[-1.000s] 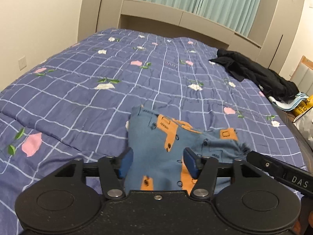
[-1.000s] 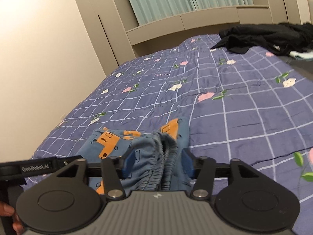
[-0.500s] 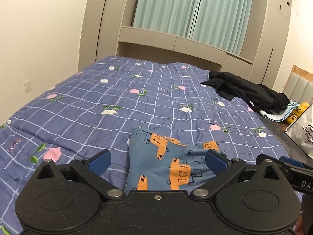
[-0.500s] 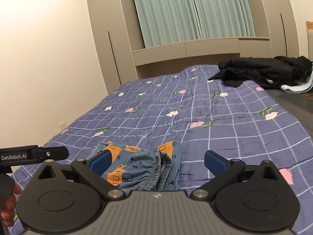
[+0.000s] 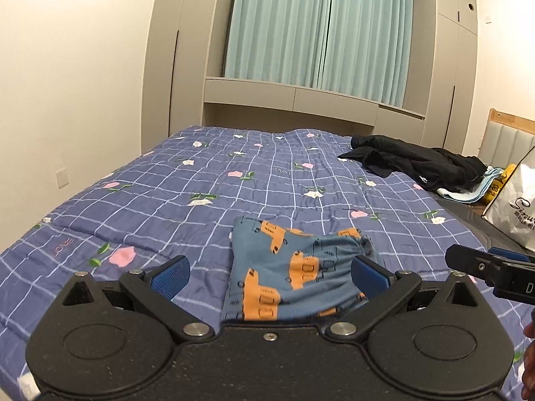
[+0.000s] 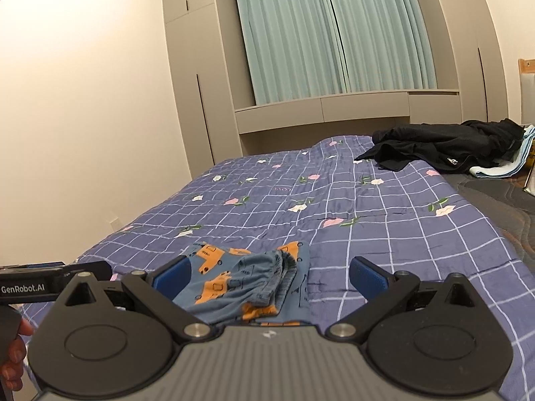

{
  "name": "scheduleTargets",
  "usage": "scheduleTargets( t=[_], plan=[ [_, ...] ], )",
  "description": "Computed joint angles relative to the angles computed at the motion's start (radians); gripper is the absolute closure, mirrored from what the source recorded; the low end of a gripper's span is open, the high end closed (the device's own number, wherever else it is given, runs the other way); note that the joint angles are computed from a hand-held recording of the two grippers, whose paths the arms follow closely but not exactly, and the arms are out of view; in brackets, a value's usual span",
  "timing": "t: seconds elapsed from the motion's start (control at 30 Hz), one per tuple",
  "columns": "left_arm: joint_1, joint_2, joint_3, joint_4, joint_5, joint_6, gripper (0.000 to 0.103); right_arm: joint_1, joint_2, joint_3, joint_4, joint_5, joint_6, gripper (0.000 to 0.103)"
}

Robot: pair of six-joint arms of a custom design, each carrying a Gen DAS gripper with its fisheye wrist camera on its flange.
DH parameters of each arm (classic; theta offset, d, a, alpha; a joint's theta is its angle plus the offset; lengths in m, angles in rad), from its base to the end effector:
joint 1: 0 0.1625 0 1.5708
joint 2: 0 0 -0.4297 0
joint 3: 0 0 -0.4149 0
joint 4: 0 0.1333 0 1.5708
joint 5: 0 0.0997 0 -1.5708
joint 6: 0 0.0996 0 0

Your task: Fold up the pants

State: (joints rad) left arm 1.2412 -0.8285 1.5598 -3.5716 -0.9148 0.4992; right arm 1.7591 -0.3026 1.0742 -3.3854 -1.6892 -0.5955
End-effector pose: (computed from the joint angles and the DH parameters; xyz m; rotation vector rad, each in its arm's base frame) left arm -0.0443 -0.7291 0.2739 0.3495 2.0502 -1.4222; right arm 0.2772 -0.8056 0.0376 0.8711 -2.3295 1.3688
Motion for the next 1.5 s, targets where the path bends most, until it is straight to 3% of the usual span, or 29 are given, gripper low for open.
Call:
scheduleTargets(
  t=[0.23,0.47,0.87,1.07,1.5],
  plan=[
    [-0.006,-0.019,0.091,-0.090,0.009,0.024,0.001,-0.004,-0.047,0.143,-0.102,0.003,-0.024,0.000],
    [0.000,-0.028,0.124,-0.095,0.014,0.013,0.001,-0.009,-0.060,0.201,-0.128,-0.006,-0.031,0.000],
    [0.008,-0.024,0.119,-0.072,0.021,0.002,0.001,-0.014,-0.050,0.185,-0.113,-0.015,-0.032,0.000],
    [-0.003,0.013,0.092,-0.116,0.098,0.035,0.001,-0.015,-0.047,0.181,-0.105,-0.018,-0.033,0.000],
    [0.013,0.019,0.078,-0.058,0.094,-0.002,0.001,-0.021,-0.028,0.148,-0.063,-0.039,-0.029,0.000]
  ],
)
